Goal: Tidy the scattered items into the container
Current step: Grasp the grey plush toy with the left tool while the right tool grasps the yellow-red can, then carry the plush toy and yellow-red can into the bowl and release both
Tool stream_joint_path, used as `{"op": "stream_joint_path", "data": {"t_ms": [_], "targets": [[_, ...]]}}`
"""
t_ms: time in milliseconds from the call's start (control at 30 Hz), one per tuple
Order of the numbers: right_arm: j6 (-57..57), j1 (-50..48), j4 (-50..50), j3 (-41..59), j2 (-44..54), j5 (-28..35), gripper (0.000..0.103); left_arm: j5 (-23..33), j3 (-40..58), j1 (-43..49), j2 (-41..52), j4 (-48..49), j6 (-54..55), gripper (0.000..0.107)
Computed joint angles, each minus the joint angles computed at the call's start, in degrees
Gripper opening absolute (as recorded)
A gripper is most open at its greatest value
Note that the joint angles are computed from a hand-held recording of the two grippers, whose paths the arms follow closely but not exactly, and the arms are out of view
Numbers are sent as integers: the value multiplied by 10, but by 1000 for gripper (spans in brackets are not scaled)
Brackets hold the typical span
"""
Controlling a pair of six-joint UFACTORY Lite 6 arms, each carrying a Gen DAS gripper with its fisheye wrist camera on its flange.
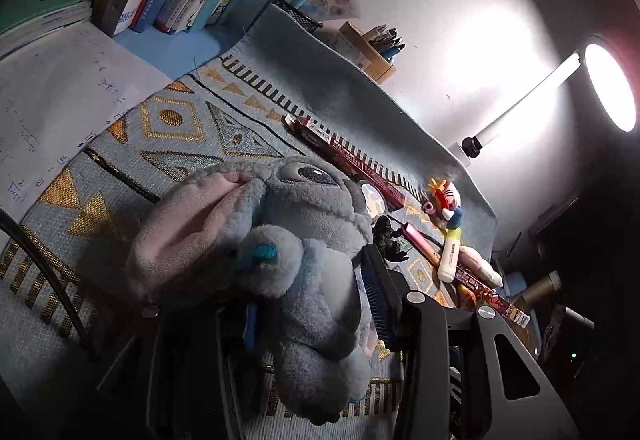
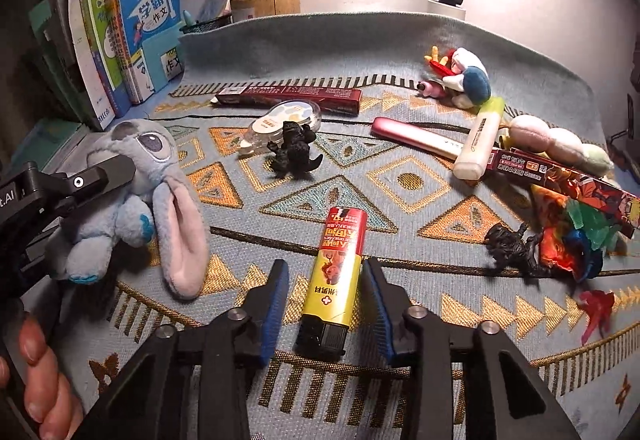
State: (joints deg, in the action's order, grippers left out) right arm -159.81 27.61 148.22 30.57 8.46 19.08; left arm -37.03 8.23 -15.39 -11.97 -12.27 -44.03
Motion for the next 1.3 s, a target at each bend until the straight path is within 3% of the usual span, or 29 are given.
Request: {"op": "stream_joint_path", "data": {"t_ms": [133, 333, 500, 633, 767, 933, 1067, 1300], "targets": [[54, -17, -69, -8, -8, 12, 22, -5, -4, 28, 1, 60, -38, 40], [281, -143, -365, -92, -108, 85, 22, 13, 13, 10, 11, 49, -12, 40], [404, -396, -651, -137, -184, 225, 22, 40, 50, -114, 10, -195, 199, 40], [404, -621, -796, -92, -142, 337, 22, 22, 106, -245, 33, -372, 323, 40], [413, -756, -842, 13, -67, 398, 22, 15, 237, -352, 99, -514, 481, 40], [456, -846, -829, 176, 31, 448, 22, 47, 432, -408, 199, -570, 636, 40], [526, -891, -813, 333, 122, 491, 22, 132, 609, -402, 305, -586, 719, 40], [635, -915, -768, 580, 263, 485, 22, 264, 1021, -383, 558, -890, 1104, 40]]}}
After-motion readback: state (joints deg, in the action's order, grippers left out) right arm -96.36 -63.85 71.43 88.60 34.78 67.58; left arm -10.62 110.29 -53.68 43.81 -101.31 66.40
